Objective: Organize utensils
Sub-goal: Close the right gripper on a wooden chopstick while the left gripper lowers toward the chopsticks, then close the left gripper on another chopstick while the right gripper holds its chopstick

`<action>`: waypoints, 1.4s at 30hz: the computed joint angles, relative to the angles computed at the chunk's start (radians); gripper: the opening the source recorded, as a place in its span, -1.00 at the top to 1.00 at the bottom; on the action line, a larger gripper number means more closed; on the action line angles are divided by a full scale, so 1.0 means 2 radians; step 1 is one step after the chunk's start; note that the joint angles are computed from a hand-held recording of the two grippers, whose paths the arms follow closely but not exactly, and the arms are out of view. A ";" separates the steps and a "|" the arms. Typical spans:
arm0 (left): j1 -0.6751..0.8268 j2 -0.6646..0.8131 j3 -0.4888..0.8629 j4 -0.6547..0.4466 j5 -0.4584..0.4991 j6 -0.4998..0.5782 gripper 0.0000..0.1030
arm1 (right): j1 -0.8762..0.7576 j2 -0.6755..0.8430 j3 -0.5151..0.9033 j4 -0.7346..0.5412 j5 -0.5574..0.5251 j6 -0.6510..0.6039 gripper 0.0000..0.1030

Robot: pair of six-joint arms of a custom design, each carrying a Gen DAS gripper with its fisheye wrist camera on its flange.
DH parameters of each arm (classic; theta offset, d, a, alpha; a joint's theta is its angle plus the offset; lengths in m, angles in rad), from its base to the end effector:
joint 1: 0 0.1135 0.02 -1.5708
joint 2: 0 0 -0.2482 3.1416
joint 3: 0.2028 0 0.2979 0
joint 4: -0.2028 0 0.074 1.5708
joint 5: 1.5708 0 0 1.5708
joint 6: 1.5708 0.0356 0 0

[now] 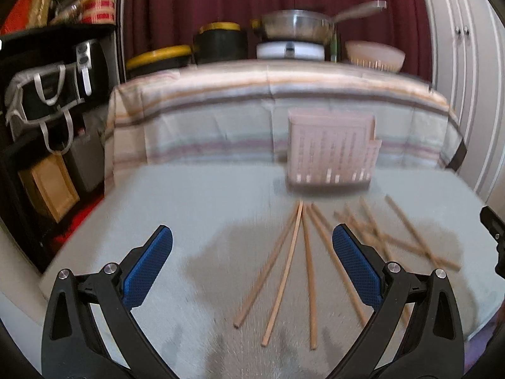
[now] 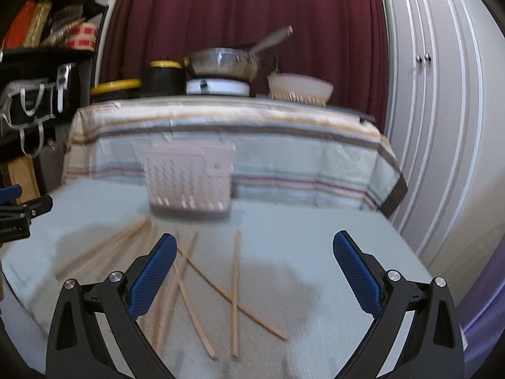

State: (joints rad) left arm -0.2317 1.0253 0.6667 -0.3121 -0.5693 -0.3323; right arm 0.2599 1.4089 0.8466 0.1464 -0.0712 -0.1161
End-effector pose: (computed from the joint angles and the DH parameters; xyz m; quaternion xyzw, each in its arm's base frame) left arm 0.2642 -0.0426 0.2148 -0.1654 0.8570 0.1267 0.4714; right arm 0.3463 0.0947 0.2094 -0.1756 0.8189 0.0689 0.5420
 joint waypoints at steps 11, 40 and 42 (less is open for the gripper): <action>0.000 0.090 -0.035 0.039 0.033 -0.037 -0.37 | -0.034 0.091 -0.021 0.018 -0.055 -0.002 -0.01; -0.035 0.124 -0.051 0.057 0.008 -0.085 -0.15 | -0.022 0.100 -0.056 0.073 -0.079 -0.005 0.87; -0.039 0.117 -0.056 0.058 0.001 -0.087 -0.15 | -0.023 0.098 -0.058 0.076 -0.078 -0.004 0.87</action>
State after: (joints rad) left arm -0.3105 1.2588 0.5552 -0.1960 -0.5674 -0.5055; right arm 0.2148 1.6046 0.7297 0.2987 -0.2269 -0.1242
